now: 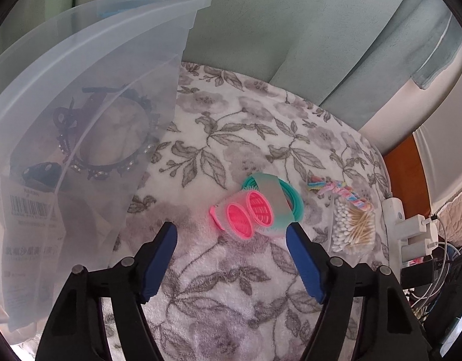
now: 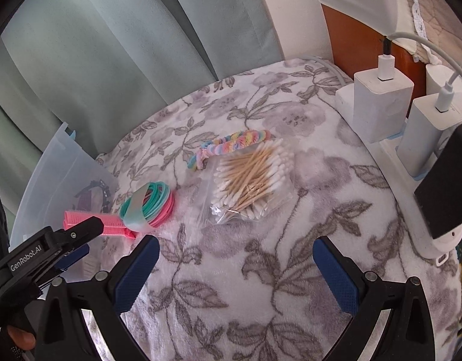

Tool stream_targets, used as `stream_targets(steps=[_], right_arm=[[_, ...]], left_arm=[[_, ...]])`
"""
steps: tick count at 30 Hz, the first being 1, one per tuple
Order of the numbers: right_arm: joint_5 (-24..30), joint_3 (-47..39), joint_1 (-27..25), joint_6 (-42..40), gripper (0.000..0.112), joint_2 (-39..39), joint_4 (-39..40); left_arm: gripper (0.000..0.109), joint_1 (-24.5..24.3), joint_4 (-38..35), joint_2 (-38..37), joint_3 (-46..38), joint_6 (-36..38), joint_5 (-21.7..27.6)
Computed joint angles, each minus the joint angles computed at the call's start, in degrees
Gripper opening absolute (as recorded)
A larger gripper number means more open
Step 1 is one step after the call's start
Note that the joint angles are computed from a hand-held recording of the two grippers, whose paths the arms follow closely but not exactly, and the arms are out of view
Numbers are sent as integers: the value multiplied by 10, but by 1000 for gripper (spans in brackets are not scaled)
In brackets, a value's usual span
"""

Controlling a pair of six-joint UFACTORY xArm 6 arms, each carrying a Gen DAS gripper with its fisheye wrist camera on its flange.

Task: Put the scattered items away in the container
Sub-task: 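Grasp the pink hair rollers with the left tool while the right tool grasps the cotton swab bag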

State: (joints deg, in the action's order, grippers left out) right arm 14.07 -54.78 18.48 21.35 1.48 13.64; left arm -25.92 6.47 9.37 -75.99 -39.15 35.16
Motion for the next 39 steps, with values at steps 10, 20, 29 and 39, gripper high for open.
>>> stream_targets(steps=[10, 20, 29, 39], right_arm=[[9, -51, -16, 63, 103, 48, -85], [32, -114, -19, 92, 103, 105, -136], [68, -153, -14, 158, 103, 133, -231], [101, -167, -11, 211, 88, 136, -289]], left_arm=[[62, 3, -16, 18, -14, -2, 4], [51, 4, -10, 32, -29, -11, 5], [30, 3, 5, 39, -33, -18, 8], [29, 3, 17, 44, -36, -24, 6]])
